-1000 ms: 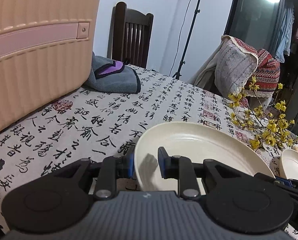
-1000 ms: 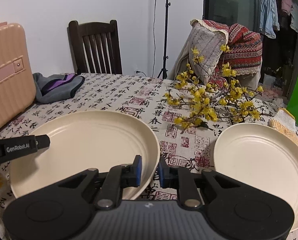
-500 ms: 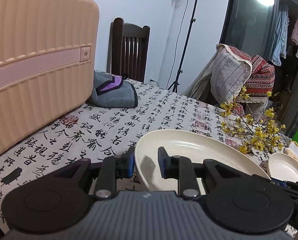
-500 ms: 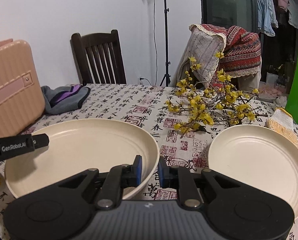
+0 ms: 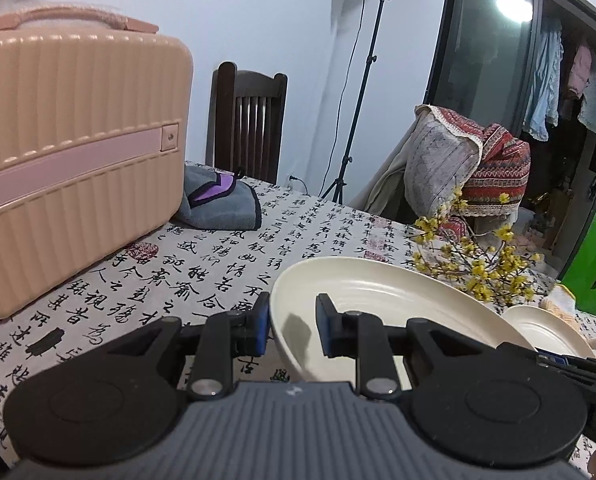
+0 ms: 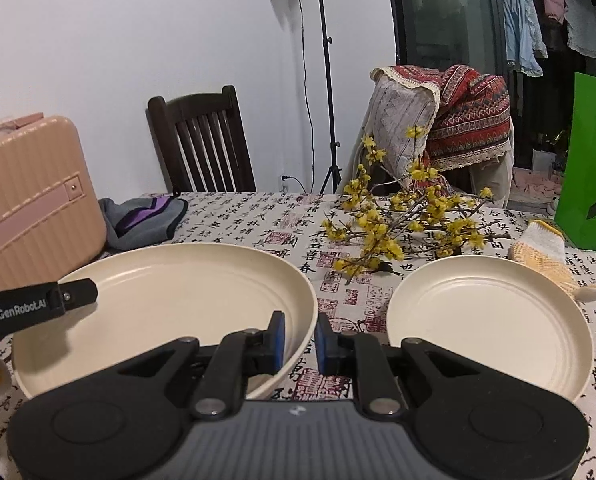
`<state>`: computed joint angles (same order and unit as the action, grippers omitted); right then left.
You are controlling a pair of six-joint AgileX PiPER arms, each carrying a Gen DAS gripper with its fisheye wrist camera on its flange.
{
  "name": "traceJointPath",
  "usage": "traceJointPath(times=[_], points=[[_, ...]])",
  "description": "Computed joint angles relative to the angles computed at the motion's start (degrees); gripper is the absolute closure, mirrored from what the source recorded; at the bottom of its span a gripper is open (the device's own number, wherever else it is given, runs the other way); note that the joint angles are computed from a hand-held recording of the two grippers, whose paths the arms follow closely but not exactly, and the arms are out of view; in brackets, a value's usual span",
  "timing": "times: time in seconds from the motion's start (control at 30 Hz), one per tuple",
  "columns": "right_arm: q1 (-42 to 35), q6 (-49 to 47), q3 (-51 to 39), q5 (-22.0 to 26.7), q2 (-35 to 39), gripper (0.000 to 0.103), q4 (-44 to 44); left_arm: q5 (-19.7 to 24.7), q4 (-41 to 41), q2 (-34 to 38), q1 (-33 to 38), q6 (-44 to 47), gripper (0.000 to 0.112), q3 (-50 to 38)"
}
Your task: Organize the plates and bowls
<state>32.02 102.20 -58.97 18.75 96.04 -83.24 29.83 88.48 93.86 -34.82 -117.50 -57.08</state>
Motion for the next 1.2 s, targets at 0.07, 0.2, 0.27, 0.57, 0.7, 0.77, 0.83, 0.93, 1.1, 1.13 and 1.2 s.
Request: traceJointPath(times=[0.07, 0.2, 0.27, 0.57, 0.7, 0.77, 0.83, 0.93, 1.1, 1.13, 1.2], points=[[0.3, 1.2, 1.3, 0.3, -1.4, 0.088, -1.1, 1.0, 0.0, -0.9, -1.0, -0.3, 0.088, 0.8], [1.0, 3.6, 3.7, 0.9, -3.9, 0.088, -3.2, 2.4, -0.2, -2.9, -2.6, -0.9, 0.088, 2.4], [1.3, 4.6, 4.9, 1.1, -5.2, 0.088, -4.0, 3.2, -0.2, -3.8, -3.6, -1.1, 0.088, 3.2], [2.9, 7.7, 9.3, 2.9, -10.3, 0.088, -6.3, 6.5, -1.4, -7.0, -7.7, -1.6, 0.088, 5.6], [3.6, 8.5, 11.0, 3.8, -12.4, 0.088, -6.6, 7.9, -1.6, -7.9, -9.3, -2.1, 0.088, 6.4], [4.0, 8.7, 11.8, 4.3, -13.4, 0.088, -6.5, 8.7, -1.9, -8.5, -10.3, -2.1, 0.088, 6.8], [4.4, 8.9, 12.5, 4.7, -14.3, 0.088, -6.5, 9.3, -2.4, -8.9, -11.0, -2.0, 0.088, 7.0], [4.9, 9.0, 13.5, 5.2, -15.6, 0.088, -6.3, 10.3, -2.8, -9.7, -12.1, -1.9, 0.089, 7.5], [5.9, 8.6, 14.6, 6.4, -17.2, 0.088, -5.4, 12.1, -3.7, -10.9, -14.1, -1.9, 0.088, 8.0], [6.1, 8.6, 14.8, 6.7, -17.5, 0.088, -5.4, 12.5, -3.8, -11.1, -14.5, -1.9, 0.088, 8.2], [6.8, 8.7, 15.3, 7.3, -18.1, 0.088, -5.2, 12.9, -4.1, -11.4, -14.9, -1.9, 0.088, 8.3]])
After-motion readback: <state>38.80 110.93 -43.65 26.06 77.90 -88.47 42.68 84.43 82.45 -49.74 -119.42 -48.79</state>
